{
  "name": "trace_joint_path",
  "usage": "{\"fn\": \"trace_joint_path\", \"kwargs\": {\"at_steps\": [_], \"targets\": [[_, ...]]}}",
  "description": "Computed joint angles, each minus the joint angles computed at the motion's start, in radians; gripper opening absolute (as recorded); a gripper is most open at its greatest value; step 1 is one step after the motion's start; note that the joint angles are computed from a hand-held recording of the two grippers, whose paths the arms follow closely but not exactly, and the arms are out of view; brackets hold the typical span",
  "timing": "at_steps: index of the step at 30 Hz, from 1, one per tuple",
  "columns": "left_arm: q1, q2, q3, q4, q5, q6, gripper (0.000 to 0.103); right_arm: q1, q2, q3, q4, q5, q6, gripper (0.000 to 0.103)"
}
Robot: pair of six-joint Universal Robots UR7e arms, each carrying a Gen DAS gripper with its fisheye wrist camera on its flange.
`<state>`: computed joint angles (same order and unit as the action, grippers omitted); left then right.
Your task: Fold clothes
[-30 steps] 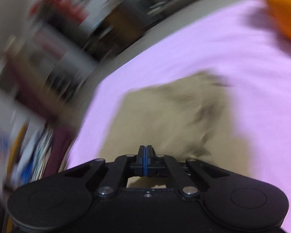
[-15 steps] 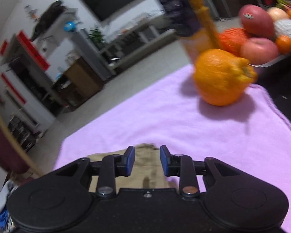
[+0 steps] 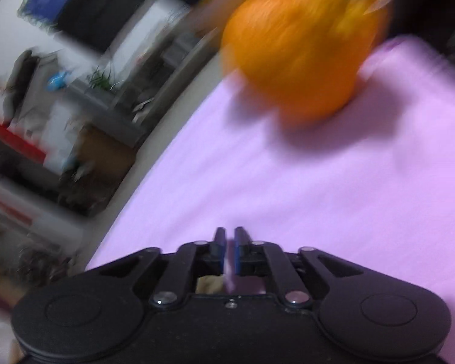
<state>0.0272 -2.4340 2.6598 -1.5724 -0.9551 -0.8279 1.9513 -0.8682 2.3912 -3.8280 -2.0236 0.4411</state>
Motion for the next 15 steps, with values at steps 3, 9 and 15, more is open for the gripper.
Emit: {"fn": "trace_joint_path", "kwargs": {"at_steps": [3,9,15], "targets": [[-0.049,-0.032,-0.036,0.085,0.024,-0.083,0.016,0.038,-0.122,0.039,0.119,-0.028,0.041,0.021],[-0.317,-0.088,-0.218,0.577,0.081,-0.521,0.025,0.279,-0.326,0.097,0.343,-0.168,0.030,0.031],[-0.518,-0.091,-0.320,0.952,-0.054,-0.949,0.025,0.493,-0.353,0.140,0.410,-0.327,-0.167,0.040]]}}
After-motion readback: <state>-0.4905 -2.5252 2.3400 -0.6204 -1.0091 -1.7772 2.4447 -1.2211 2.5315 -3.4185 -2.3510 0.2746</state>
